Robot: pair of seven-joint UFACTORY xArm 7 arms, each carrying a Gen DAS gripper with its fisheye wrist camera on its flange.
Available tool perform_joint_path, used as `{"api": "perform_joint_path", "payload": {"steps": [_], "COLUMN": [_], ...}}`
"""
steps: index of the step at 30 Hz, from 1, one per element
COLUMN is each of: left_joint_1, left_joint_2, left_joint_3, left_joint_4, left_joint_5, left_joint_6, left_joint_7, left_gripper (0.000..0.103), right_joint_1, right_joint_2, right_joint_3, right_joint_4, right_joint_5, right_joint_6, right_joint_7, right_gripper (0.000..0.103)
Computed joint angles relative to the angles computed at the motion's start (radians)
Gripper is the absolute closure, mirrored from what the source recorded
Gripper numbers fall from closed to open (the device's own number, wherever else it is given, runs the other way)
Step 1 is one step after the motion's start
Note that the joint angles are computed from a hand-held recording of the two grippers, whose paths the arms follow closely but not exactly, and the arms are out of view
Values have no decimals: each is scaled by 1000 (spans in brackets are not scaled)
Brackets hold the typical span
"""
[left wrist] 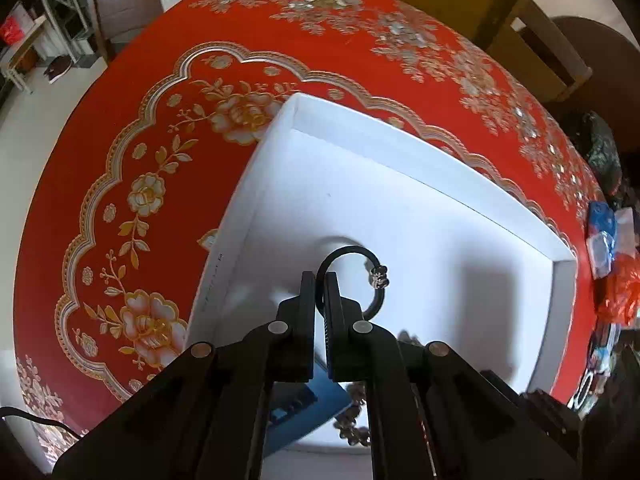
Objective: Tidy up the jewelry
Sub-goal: 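Carry the black ring and red bracelet into the tray and open both tools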
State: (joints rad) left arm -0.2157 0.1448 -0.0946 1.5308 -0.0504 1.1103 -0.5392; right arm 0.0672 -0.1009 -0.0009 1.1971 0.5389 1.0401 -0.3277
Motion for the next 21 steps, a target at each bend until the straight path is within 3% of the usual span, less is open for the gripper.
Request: {"api": "perform_joint_path", "payload": {"steps": [2,4,5,7,9,21], "left_joint_1": [0,0,0,2,-2,-25], "left_joint_2": [3,7,5,-4,-19,-180], "left_joint_3": [1,2,1,1,-2,-25], "left_joint_4": [9,17,17,11,-3,-108], "left_joint_5": [3,6,6,-3,-1,77], "left_joint_6": [8,15,17,18,5,-12], "left_joint_7": [-8,-8,-5,-1,-5,4], "left_gripper": [100,95,92,73,64,62], "right_joint_1": [-4,-7,-7,-7,-5,28], "right_joint_2": [-12,-40,-54,-79,-108,-245], "right_joint_3": [-5,-13,-16,-19,-23,-18], "right_joint_4": [-9,-33,-41,-57,-74,-153], "right_joint_5": [9,30,28,16,7,-78], "right_joint_6": [-6,-11,-7,-7,-6,-31], "right_joint_7": [-6,-17,-18,-20,-16,82], "right_gripper": [70,62,62,62,62,62]}}
